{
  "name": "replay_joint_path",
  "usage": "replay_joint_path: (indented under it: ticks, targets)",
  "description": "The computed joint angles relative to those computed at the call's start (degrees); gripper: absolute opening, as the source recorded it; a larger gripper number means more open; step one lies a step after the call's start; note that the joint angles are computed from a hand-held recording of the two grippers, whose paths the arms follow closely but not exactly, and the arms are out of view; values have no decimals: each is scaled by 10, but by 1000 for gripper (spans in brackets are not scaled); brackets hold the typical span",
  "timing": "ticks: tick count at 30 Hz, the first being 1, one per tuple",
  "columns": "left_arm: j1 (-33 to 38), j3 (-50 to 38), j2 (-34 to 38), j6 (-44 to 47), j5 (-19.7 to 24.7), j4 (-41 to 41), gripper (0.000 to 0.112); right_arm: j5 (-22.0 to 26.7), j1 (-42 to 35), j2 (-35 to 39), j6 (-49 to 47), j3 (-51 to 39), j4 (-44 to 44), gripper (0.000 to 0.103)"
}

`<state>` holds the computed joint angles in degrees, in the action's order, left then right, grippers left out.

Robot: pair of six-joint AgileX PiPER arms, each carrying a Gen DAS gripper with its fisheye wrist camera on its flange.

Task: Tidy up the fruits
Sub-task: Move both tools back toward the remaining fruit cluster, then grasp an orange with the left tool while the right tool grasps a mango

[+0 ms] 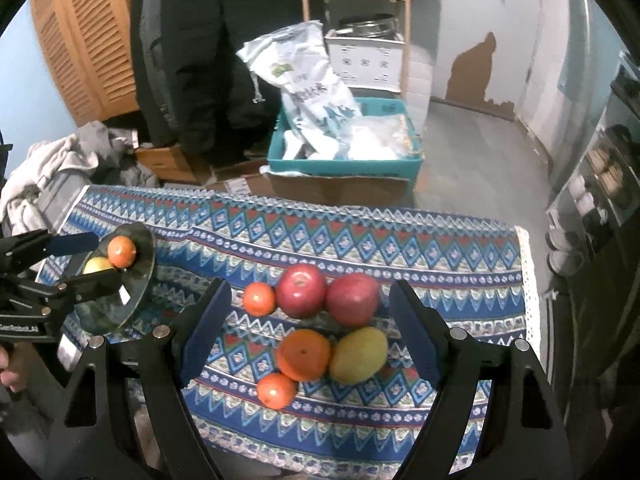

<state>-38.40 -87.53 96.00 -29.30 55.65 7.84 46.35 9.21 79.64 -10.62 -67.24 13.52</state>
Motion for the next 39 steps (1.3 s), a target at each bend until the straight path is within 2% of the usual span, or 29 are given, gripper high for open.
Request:
replay_joint_path:
  ticks: [6,12,20,30,34,39]
  targets:
    - [-3,-29,37,10,7,-12,78,-3,-30,8,-15,18,6,82]
    - [-8,-39,63,16,1,-18,78,-17,-47,48,-7,34,-7,82]
    - [-7,-46,103,27,-6,-17,78,-8,-104,123,-41,51,72,82]
    - [3,-69,171,28,-28,-13,78,-35,-72,183,11,49,19,82]
    - [15,-84,202,44,-25,-38,78,-50,-64,211,29,50,1,82]
    - [28,-99,235,55,-19,-70,78,-53,-74,250,7,48,37,82]
